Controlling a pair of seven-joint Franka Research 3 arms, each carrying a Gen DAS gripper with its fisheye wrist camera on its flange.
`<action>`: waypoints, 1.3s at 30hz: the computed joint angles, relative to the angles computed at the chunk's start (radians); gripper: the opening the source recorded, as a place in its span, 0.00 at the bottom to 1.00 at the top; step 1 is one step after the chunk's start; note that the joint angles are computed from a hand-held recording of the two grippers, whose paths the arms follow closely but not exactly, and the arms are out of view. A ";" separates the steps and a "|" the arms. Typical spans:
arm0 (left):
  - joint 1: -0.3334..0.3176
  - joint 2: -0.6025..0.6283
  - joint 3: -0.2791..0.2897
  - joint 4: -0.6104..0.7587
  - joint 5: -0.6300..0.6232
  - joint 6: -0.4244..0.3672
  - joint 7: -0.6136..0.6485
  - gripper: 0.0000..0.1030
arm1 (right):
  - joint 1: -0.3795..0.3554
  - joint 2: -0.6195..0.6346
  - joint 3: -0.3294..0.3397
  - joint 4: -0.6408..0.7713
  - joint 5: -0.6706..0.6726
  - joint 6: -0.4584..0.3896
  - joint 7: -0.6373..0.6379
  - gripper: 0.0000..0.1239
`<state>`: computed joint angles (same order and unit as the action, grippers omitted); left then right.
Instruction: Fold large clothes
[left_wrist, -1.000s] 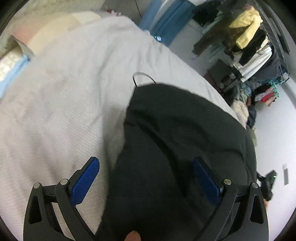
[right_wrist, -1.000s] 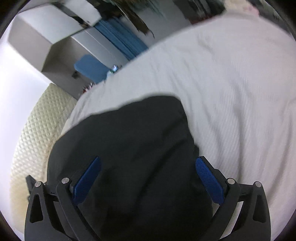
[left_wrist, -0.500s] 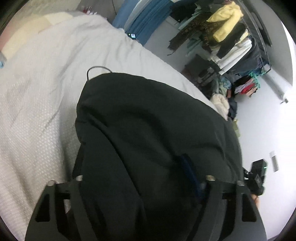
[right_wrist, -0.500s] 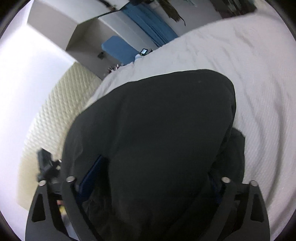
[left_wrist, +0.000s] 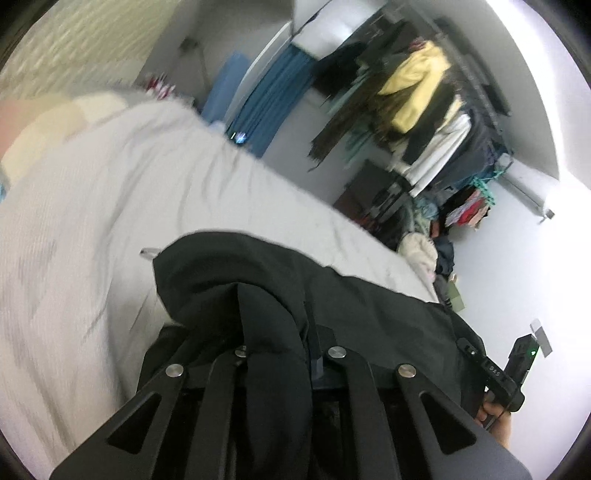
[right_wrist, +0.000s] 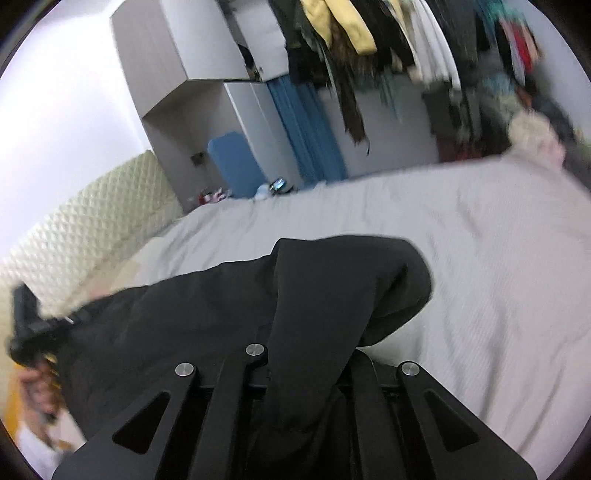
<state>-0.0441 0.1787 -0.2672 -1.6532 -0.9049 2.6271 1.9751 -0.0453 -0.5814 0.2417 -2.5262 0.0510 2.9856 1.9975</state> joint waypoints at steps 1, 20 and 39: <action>-0.006 0.008 -0.001 0.019 0.014 0.009 -0.002 0.07 | -0.062 0.005 0.051 0.021 -0.037 -0.008 0.022 0.03; -0.105 0.201 0.049 0.169 0.785 -0.051 -0.523 0.10 | -0.221 0.203 0.165 0.112 -0.381 -0.159 0.264 0.05; -0.032 -0.063 0.027 -0.147 0.685 0.082 -0.478 0.54 | -0.016 0.011 -0.013 -0.045 -0.231 -0.123 0.225 0.42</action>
